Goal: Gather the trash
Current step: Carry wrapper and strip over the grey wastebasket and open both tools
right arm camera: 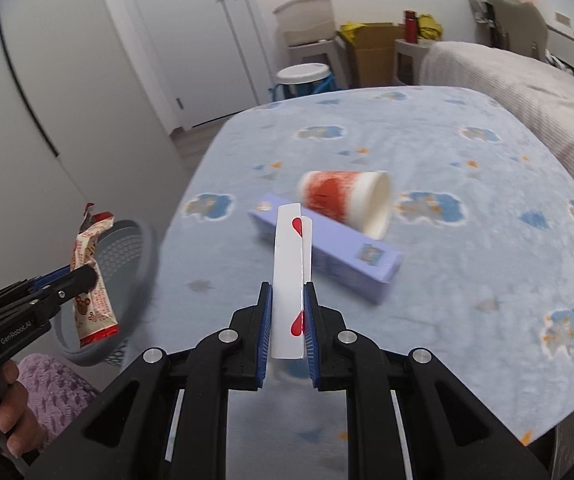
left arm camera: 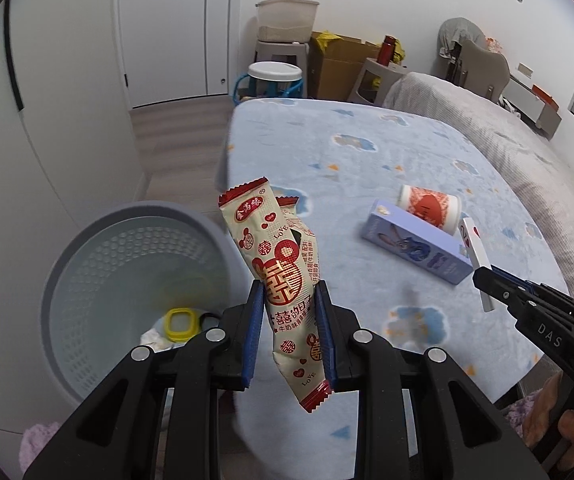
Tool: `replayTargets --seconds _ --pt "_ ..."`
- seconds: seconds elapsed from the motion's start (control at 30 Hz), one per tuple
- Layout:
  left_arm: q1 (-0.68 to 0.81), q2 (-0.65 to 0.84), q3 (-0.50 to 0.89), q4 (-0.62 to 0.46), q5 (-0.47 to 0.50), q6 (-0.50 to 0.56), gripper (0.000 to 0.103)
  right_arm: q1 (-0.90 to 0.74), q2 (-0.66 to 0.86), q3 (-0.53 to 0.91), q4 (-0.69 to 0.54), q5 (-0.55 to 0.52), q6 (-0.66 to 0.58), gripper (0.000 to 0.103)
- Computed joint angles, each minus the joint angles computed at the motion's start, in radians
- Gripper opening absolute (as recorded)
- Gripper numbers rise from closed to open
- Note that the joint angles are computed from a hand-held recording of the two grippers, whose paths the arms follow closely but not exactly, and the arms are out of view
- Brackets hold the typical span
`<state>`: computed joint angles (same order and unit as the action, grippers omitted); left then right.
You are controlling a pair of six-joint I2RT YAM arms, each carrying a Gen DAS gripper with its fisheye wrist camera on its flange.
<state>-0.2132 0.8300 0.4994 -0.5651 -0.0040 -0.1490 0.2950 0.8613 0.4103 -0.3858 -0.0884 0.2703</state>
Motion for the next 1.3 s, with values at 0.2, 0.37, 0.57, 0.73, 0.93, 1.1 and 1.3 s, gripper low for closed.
replayTargets --seconds 0.2,0.37,0.57,0.73,0.93,1.1,1.3 --pt "0.285 -0.015 -0.020 -0.011 0.125 0.177 0.025 0.243 0.156 0.060 0.109 0.094 0.109 0.016" --pt "0.503 0.043 -0.034 0.036 0.216 0.316 0.025 0.377 0.316 0.133 0.190 0.133 0.154 0.016" --pt "0.696 0.186 -0.026 0.127 0.283 0.450 0.025 0.482 0.479 0.234 0.232 0.166 0.172 0.016" --pt "0.787 0.293 -0.012 0.202 0.305 0.516 0.025 0.534 0.604 0.313 0.254 0.165 0.178 0.016" --pt "0.842 0.399 0.000 0.268 0.322 0.543 0.025 0.567 0.728 0.396 0.273 0.146 0.179 0.016" --pt "0.857 0.447 0.006 0.293 0.328 0.540 0.025 0.570 0.808 0.444 0.288 0.127 0.171 0.017" --pt "0.862 0.488 0.019 0.309 0.338 0.533 0.025 0.580 0.864 0.477 0.298 0.126 0.176 0.018"
